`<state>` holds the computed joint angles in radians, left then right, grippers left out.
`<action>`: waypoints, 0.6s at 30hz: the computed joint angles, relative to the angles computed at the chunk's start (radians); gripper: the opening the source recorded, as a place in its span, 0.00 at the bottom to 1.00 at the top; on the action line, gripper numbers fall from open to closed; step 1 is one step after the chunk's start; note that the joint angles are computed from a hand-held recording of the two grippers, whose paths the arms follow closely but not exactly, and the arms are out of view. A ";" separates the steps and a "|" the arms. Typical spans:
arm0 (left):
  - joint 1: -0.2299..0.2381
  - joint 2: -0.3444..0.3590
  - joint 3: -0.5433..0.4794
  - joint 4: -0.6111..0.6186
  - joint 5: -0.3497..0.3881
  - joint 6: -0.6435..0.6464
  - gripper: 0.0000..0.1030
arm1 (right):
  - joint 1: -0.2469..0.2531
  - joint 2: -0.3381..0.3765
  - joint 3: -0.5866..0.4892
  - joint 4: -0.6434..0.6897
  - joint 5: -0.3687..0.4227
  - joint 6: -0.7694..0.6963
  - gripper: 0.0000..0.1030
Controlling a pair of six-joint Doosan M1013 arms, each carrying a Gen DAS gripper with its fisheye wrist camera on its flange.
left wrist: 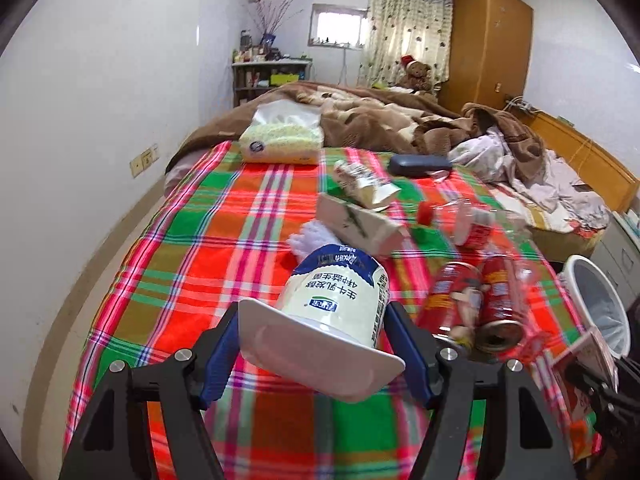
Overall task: Collect trash
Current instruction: 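Carry the yogurt cup and pink carton over the trash bin with both tools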
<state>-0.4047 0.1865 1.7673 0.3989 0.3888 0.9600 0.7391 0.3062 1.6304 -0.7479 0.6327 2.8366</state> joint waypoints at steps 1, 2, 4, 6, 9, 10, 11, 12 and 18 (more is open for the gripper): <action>-0.008 -0.009 0.005 0.004 -0.005 -0.007 0.68 | -0.001 -0.005 0.006 -0.009 -0.005 0.009 0.36; -0.014 -0.015 0.010 0.014 -0.011 -0.018 0.68 | -0.003 -0.011 0.011 -0.018 -0.011 0.017 0.36; -0.031 -0.027 0.013 0.026 -0.018 -0.022 0.68 | -0.008 -0.021 0.021 -0.039 -0.009 0.034 0.36; -0.047 -0.035 0.016 0.041 -0.019 -0.031 0.68 | -0.013 -0.032 0.032 -0.052 -0.014 0.044 0.36; -0.071 -0.045 0.016 0.019 -0.033 -0.012 0.68 | -0.022 -0.050 0.050 -0.084 -0.017 0.076 0.36; -0.080 -0.045 0.012 0.010 -0.033 0.003 0.68 | -0.025 -0.057 0.058 -0.092 -0.021 0.086 0.36; -0.090 -0.046 0.010 0.017 -0.033 -0.001 0.68 | -0.029 -0.062 0.062 -0.100 -0.018 0.094 0.36; -0.098 -0.045 0.007 0.008 -0.035 0.014 0.68 | -0.029 -0.066 0.066 -0.109 -0.014 0.101 0.36; -0.149 -0.036 -0.017 -0.061 -0.048 0.096 0.68 | -0.050 -0.097 0.099 -0.151 -0.005 0.154 0.36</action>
<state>-0.5536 0.1500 1.7502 0.3382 0.3407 1.0558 0.6893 0.2092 1.7298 -0.8987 0.6276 2.9908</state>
